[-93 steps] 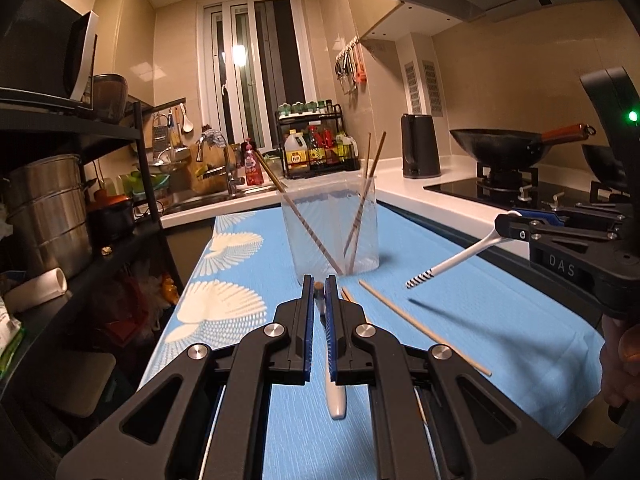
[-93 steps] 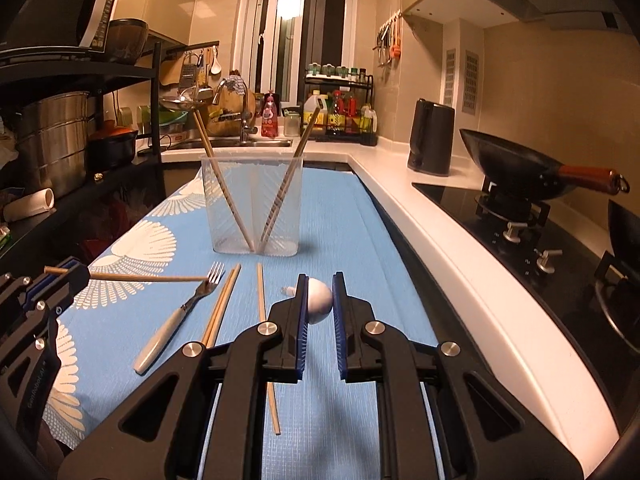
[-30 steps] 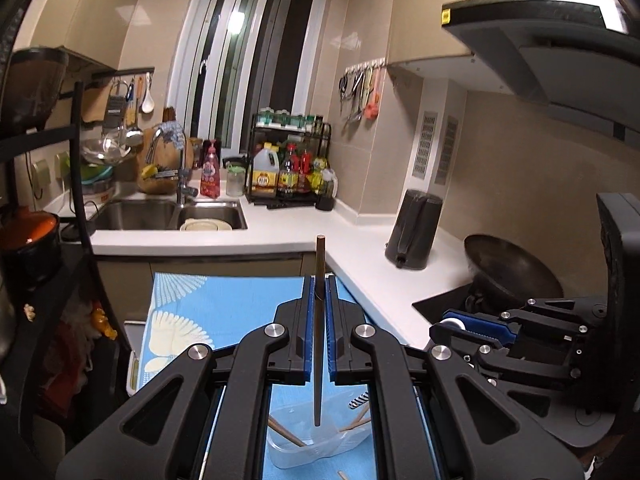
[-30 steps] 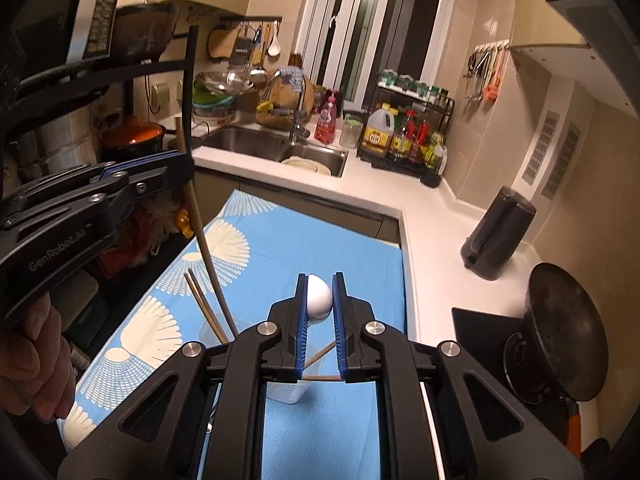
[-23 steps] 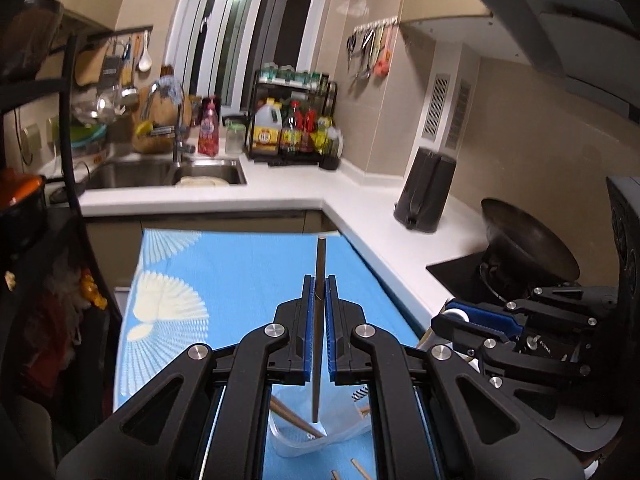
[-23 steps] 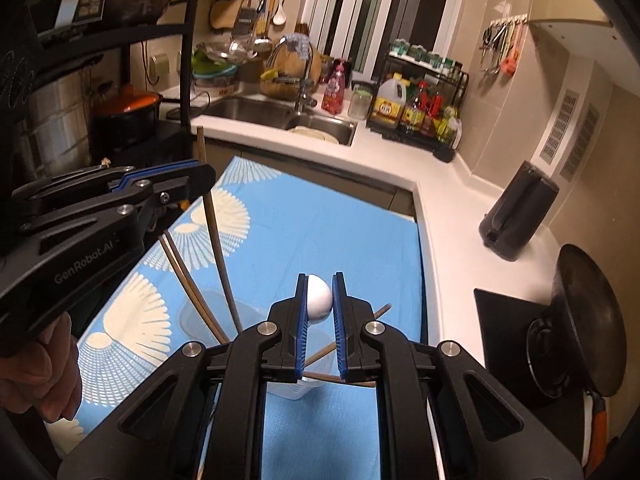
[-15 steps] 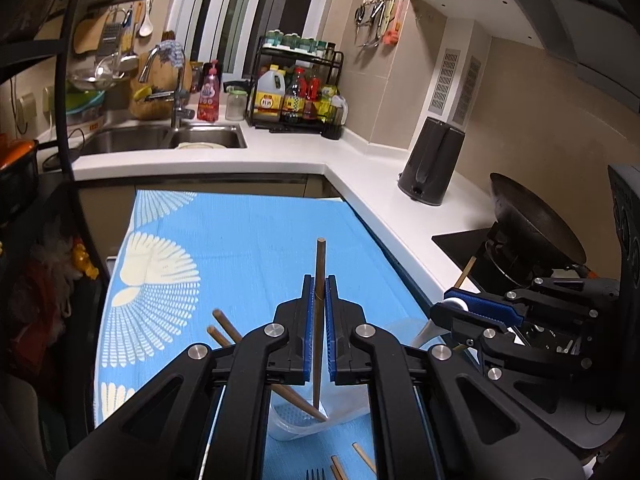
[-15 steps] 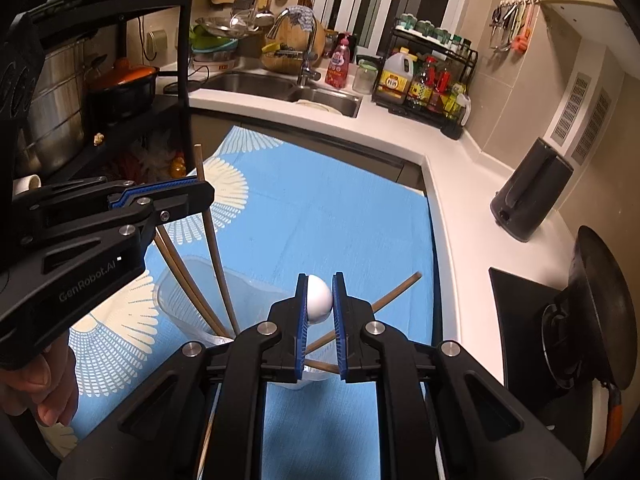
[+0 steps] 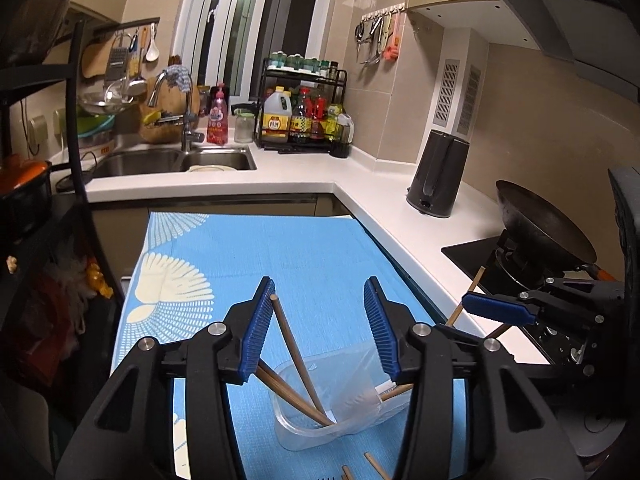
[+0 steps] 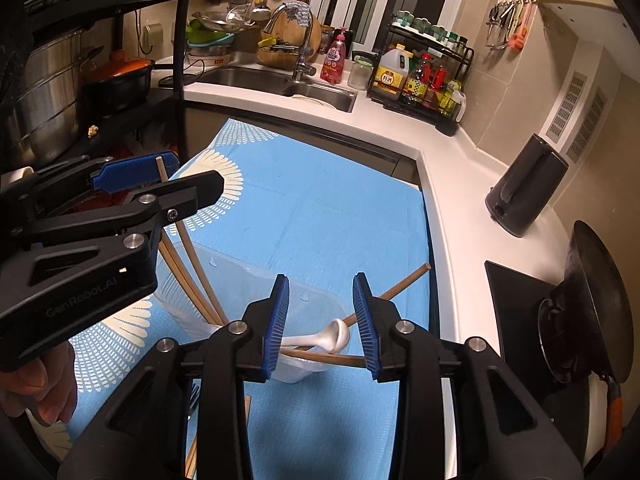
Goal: Organize utensils
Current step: 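Carry the spoon and chopstick over the container and open both tools to drop them in, then withdraw both open tools from the container back toward the remaining chopsticks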
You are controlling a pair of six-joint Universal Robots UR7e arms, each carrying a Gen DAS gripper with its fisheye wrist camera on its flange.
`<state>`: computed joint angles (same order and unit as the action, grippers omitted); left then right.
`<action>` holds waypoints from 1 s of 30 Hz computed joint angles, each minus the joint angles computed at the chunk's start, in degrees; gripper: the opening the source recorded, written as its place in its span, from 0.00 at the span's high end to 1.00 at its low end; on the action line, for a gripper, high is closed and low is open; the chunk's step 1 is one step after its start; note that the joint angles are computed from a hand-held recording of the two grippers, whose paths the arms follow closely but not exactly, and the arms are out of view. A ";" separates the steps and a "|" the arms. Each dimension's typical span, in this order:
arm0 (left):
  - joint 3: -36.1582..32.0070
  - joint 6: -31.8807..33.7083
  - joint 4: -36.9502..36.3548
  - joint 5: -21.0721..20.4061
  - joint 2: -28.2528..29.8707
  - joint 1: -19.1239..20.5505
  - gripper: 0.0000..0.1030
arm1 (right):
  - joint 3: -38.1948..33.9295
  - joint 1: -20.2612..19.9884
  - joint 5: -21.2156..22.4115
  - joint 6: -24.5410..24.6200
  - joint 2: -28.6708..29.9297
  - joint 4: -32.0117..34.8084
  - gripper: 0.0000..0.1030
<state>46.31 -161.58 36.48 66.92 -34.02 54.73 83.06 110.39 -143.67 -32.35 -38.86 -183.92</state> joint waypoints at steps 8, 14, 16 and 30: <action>3.27 1.30 -2.80 -0.32 -2.58 -1.62 0.46 | 0.95 1.51 -0.81 -2.17 -1.22 -4.00 0.67; 4.51 1.03 -3.36 -0.88 -3.99 -2.43 0.46 | 2.29 2.92 -2.01 -3.48 -2.58 -7.03 0.67; 4.97 0.25 -3.47 -0.78 -4.81 -2.69 0.46 | 3.18 3.47 -2.26 -3.91 -3.43 -8.47 0.67; 25.88 -1.96 -10.23 0.89 -19.82 -4.67 0.75 | 20.25 7.44 4.33 -1.28 -12.60 -26.34 0.67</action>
<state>72.19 -163.54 26.25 67.81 -53.84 50.06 103.31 117.83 -139.34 -33.64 -51.46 -210.25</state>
